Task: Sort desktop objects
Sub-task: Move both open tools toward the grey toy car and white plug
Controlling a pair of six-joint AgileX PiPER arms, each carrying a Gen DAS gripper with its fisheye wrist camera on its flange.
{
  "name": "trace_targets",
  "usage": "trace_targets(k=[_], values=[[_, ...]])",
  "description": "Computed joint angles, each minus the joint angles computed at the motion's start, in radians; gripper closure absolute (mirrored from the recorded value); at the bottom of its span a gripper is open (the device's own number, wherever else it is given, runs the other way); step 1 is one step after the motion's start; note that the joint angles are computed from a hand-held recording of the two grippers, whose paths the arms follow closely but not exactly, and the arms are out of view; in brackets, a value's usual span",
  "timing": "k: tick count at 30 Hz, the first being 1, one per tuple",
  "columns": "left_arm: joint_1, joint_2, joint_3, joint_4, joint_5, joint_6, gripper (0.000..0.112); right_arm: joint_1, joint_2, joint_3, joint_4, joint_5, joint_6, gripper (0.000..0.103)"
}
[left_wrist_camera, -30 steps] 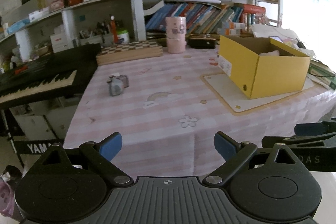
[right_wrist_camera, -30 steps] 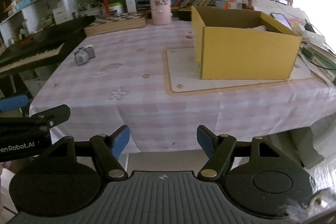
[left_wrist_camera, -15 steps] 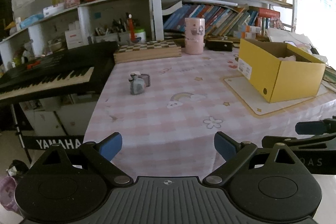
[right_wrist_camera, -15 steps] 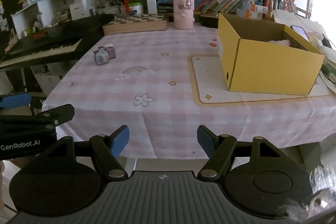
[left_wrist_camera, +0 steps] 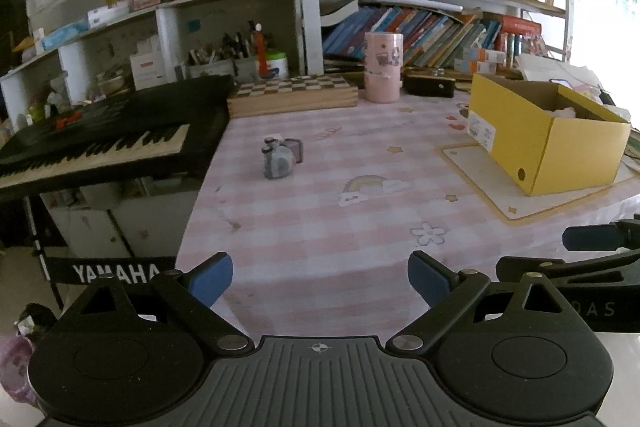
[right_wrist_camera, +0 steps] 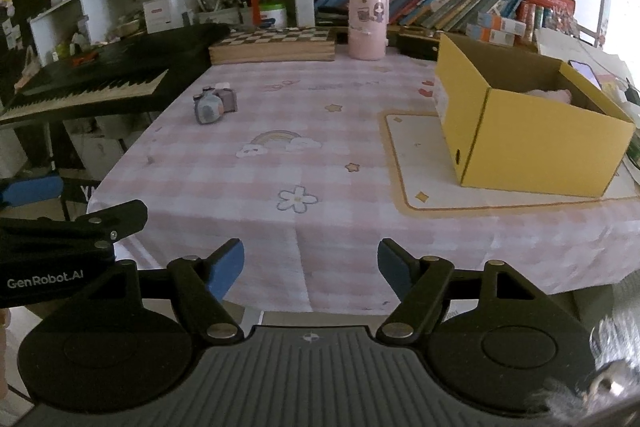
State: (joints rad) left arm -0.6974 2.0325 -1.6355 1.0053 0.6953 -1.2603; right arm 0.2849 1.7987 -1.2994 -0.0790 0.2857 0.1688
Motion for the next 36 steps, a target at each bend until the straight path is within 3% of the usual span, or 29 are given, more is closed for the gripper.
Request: trace_targets(k=[12,23,28,36], values=[[0.034,-0.032,0.059,0.032,-0.018,-0.061,0.016,0.039,0.042,-0.077,-0.02,0.043,-0.004,0.031],[0.054,-0.021,0.049,0.029,-0.02,-0.072,0.016,0.034,0.094,-0.151,0.059,0.066,-0.098,0.031],[0.072,0.025,-0.018,0.006,-0.004,-0.049,0.016,0.019,0.151,-0.236,0.137,0.095,-0.2,0.031],[0.106,0.135,-0.204,-0.087,0.039,0.069,0.016,-0.01,0.31,-0.502,0.231,0.21,-0.321,0.031]])
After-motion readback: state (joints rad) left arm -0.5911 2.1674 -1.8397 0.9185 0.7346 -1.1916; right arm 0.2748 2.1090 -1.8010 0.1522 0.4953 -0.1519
